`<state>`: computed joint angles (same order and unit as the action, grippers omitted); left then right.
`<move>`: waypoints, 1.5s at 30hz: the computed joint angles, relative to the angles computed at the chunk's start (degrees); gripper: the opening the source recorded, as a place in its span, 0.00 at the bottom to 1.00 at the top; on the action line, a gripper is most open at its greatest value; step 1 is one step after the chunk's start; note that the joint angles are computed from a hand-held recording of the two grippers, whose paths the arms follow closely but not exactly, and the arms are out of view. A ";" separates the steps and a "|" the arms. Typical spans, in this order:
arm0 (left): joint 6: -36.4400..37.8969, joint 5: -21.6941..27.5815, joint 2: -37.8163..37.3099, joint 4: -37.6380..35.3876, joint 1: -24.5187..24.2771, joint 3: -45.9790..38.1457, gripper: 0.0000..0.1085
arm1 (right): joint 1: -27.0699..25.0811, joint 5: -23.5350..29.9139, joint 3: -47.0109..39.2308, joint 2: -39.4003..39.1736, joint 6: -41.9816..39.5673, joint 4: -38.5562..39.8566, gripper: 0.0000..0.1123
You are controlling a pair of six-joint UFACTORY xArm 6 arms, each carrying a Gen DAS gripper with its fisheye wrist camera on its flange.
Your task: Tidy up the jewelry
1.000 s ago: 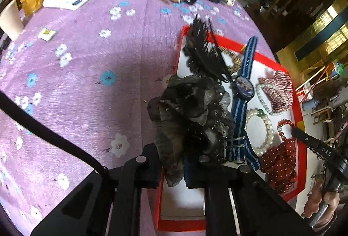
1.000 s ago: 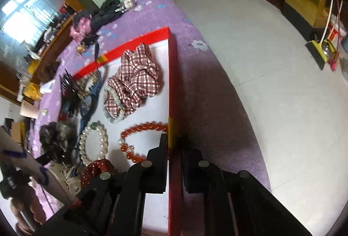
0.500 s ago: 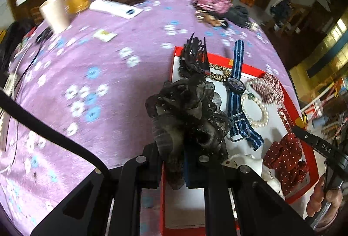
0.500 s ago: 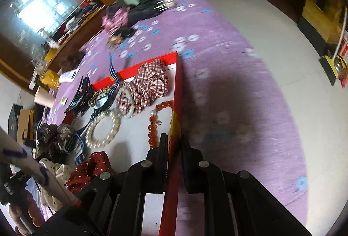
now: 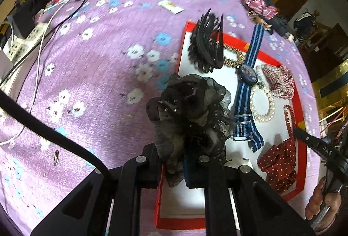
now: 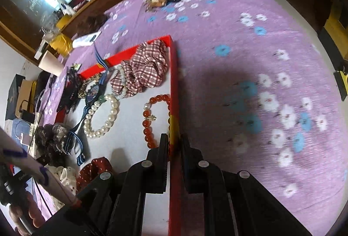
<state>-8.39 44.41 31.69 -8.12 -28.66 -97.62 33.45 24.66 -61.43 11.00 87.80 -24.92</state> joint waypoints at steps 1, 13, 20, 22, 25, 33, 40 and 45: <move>0.02 0.32 0.55 0.19 0.04 -0.62 0.13 | 0.06 0.60 -1.02 0.85 -0.63 0.47 0.10; 2.95 3.51 6.55 1.49 -0.13 -9.69 0.14 | 0.10 11.92 -11.36 6.73 -4.89 0.64 0.10; 6.38 1.57 1.73 -3.75 0.93 -4.58 0.21 | 3.24 16.47 -8.29 1.08 3.25 -5.79 0.44; 7.91 -1.29 -2.58 -4.07 1.38 0.91 0.28 | 6.17 20.21 -6.63 -2.23 6.69 -8.08 0.44; 9.01 -5.77 -9.06 -1.86 1.81 9.63 0.32 | 10.96 23.08 -5.16 -4.91 8.70 -7.82 0.44; 15.90 -13.72 -22.51 -2.82 2.19 29.67 0.34 | 19.72 28.12 -15.27 5.19 4.87 0.28 0.44; 27.51 -17.85 -27.09 -7.21 -1.16 38.97 0.34 | 22.26 37.75 -25.92 13.14 3.68 1.45 0.44; 29.29 -16.07 -27.23 -9.33 -0.80 40.27 0.35 | 23.99 41.70 -28.53 14.46 3.73 2.25 0.44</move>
<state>20.90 28.34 4.46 -17.46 -29.45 -57.35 57.44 66.36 -89.96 25.46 91.53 -22.67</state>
